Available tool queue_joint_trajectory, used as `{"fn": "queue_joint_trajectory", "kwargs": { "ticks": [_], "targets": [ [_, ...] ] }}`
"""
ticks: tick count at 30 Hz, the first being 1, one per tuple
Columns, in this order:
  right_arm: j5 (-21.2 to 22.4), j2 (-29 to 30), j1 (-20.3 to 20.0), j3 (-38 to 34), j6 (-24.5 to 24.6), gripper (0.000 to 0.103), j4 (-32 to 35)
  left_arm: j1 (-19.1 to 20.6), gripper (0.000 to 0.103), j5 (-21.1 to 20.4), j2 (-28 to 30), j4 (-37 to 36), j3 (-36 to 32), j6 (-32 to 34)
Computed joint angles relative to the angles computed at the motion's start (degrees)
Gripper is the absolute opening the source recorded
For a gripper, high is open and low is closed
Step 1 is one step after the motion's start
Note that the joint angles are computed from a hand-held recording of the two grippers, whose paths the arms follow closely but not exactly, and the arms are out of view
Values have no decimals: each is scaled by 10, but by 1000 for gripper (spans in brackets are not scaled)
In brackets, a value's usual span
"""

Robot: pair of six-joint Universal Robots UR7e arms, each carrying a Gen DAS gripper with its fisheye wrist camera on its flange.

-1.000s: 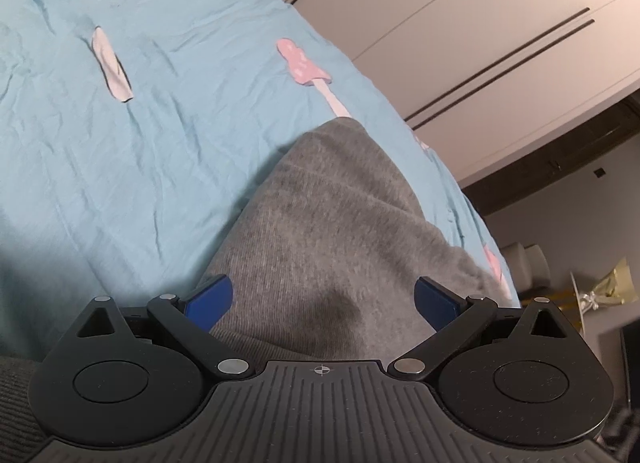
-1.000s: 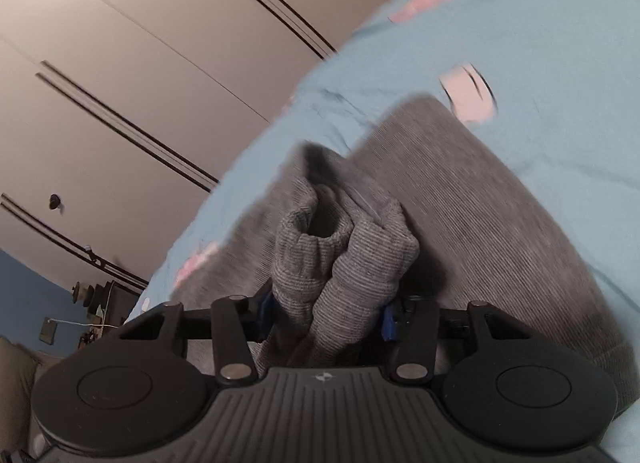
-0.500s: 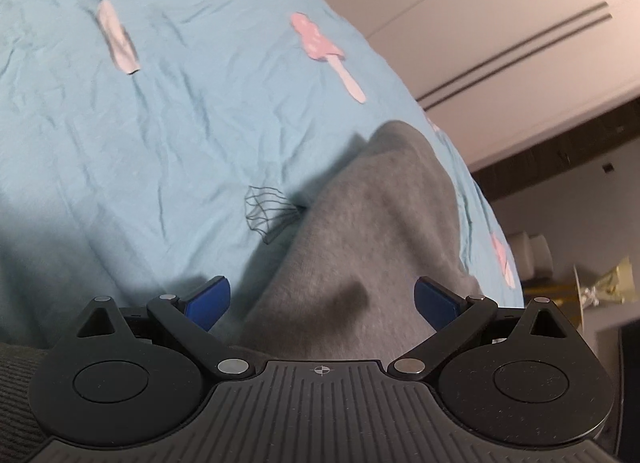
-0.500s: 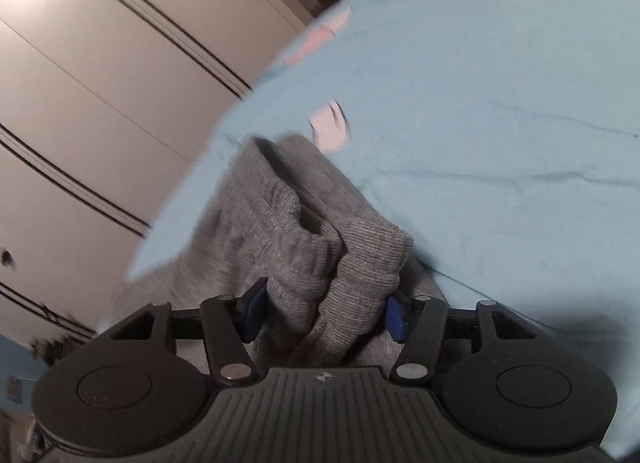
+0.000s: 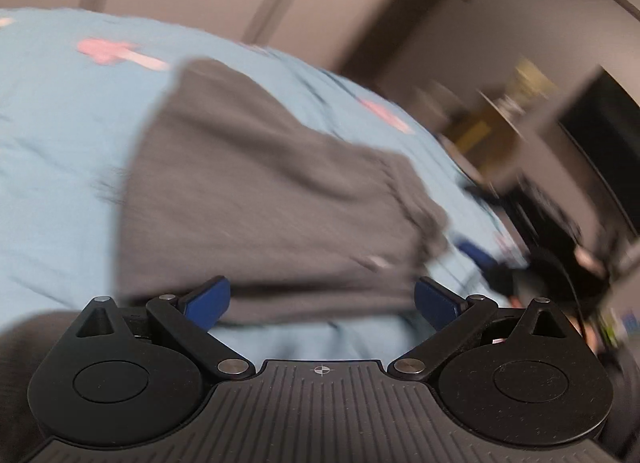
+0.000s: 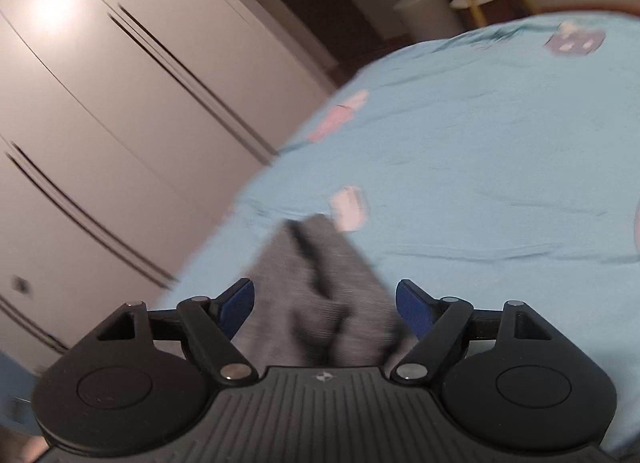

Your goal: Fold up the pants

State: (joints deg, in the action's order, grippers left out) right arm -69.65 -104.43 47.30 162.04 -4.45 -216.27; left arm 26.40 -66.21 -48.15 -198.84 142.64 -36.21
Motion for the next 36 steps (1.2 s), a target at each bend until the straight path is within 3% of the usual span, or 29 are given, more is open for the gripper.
{"fn": "queue_joint_trajectory", "kwargs": {
  "ticks": [2, 4, 6, 7, 10, 14, 15, 16, 18, 20, 22, 24, 28, 29, 31, 33, 35, 36],
  "targets": [
    [61, 12, -23, 1, -14, 79, 1, -4, 101, 1, 10, 15, -12, 11],
    [94, 14, -26, 1, -34, 78, 14, 19, 101, -46, 15, 26, -29, 20],
    [116, 16, -23, -5, -57, 66, 36, 25, 101, -55, 19, 39, -39, 11],
    [126, 9, -23, -6, -59, 54, 54, 26, 101, -57, 24, 38, -42, 14],
    [124, 26, -15, -14, -60, 45, 71, 36, 101, -65, 29, 65, -56, -6],
    [97, 35, -11, -30, -69, 43, 127, 41, 101, -38, 54, 48, -76, 11],
    [100, 24, -16, -30, -70, 43, 151, 39, 101, -20, 60, 69, -88, 13],
    [99, 23, -16, -33, -65, 42, 163, 31, 93, 17, 66, 104, -101, 6],
    [65, 21, -5, -36, -65, 33, 166, 5, 74, 102, 73, 178, -117, -26],
    [2, 19, 18, -41, -67, 8, 168, -6, 76, 118, 63, 193, -111, -45],
    [-20, 9, 17, -45, -55, 0, 190, -12, 79, 126, 37, 208, -96, -75],
    [-12, -19, 8, -48, -53, 0, 235, 2, 86, 105, -7, 220, -79, -104],
    [-114, -16, 82, -65, -86, 0, 234, 55, 89, 45, -83, 230, -64, -121],
    [-135, -16, 98, -71, -96, 0, 239, 58, 90, 54, -98, 247, -63, -132],
    [-169, -17, 121, -82, -111, 0, 249, 48, 94, 120, -122, 282, -60, -144],
    [-211, -14, 146, -92, -126, 0, 239, 40, 101, 185, -128, 254, -51, -114],
    [-212, -25, 149, -101, -148, 10, 253, 60, 102, 187, -110, 179, -55, -30],
    [-224, -22, 157, -111, -157, 23, 263, 86, 102, 153, -99, 158, -69, 26]
  ]
}}
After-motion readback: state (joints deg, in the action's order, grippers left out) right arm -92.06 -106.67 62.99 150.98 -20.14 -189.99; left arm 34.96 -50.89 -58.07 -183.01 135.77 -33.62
